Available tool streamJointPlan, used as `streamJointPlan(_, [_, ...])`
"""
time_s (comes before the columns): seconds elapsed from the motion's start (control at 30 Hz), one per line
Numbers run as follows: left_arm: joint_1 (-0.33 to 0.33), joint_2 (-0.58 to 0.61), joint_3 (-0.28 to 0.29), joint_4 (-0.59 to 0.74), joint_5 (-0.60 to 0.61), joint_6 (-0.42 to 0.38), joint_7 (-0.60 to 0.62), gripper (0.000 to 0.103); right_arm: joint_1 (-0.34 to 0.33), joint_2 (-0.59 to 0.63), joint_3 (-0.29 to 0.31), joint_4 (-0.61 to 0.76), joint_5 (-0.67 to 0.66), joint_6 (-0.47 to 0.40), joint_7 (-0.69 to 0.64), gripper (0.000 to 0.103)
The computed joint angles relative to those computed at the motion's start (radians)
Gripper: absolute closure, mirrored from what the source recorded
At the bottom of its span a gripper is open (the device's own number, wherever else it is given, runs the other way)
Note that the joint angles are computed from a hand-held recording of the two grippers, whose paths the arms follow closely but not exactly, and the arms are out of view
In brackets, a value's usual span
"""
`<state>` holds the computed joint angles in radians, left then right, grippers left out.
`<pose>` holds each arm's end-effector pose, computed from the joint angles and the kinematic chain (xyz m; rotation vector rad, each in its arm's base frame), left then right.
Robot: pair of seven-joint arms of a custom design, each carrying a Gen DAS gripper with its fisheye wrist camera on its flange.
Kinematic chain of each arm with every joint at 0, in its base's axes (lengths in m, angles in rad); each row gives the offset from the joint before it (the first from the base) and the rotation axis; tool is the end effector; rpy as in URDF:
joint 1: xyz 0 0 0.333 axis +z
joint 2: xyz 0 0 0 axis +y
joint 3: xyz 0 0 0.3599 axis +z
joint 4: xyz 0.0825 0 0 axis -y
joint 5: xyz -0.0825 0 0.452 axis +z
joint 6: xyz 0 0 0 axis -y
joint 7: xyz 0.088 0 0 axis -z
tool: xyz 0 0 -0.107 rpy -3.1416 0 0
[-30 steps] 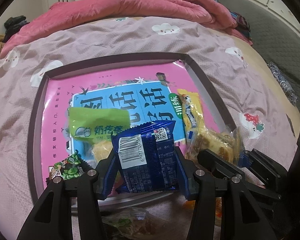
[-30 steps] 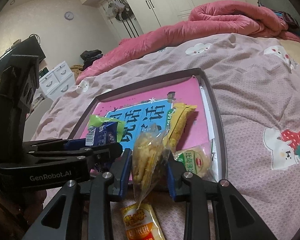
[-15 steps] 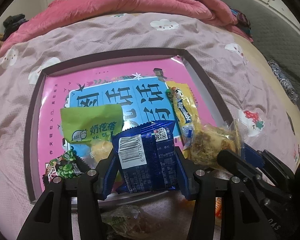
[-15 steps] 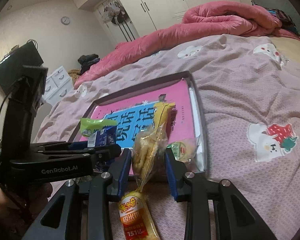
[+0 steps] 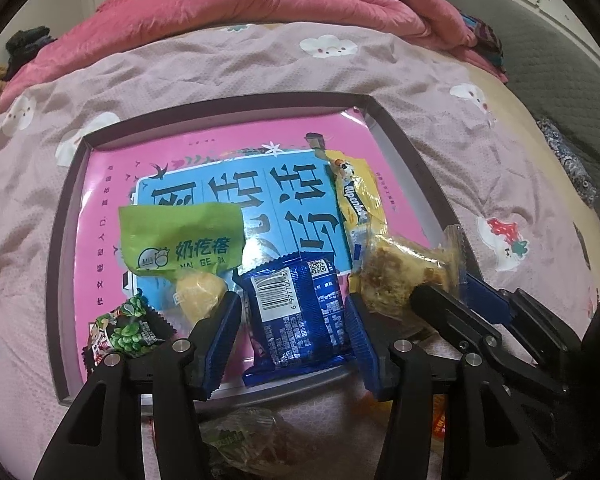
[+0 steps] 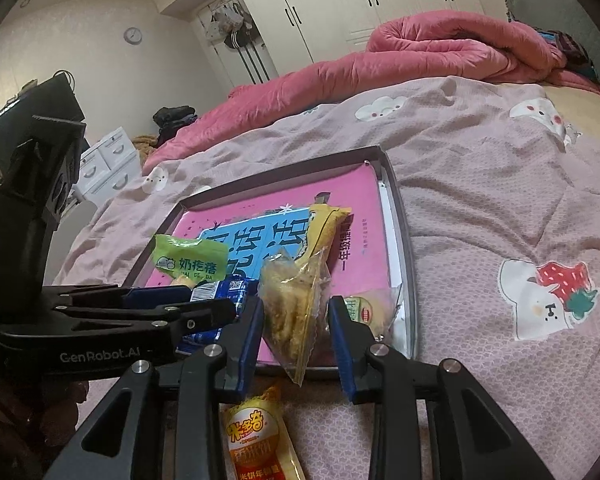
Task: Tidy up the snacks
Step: 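Lower the blue packet into the tray and open left gripper while right releases the clear bag there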
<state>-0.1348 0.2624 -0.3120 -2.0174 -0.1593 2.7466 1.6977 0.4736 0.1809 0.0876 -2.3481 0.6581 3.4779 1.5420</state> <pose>0.6347 -0.2852 0.3790 -1.5971 2.4406 -0.7206 0.5396 0.2525 0.3440 -1.4917 1.7263 -0.4283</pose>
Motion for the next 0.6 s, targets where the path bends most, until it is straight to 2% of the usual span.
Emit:
streamJointPlan(0.37, [0.025, -0.024, -0.018, -0.016, -0.077, 0.010, 0.048, 0.047, 0.059, 0.018, -0.038, 0.035, 0.108, -0.007, -0.121, 0.069])
streamJointPlan(0.6, [0.036, -0.042, -0.017, -0.026, -0.153, 0.006, 0.092, 0.043, 0.036, 0.000, -0.015, 0.019, 0.089, 0.000, -0.108, 0.069])
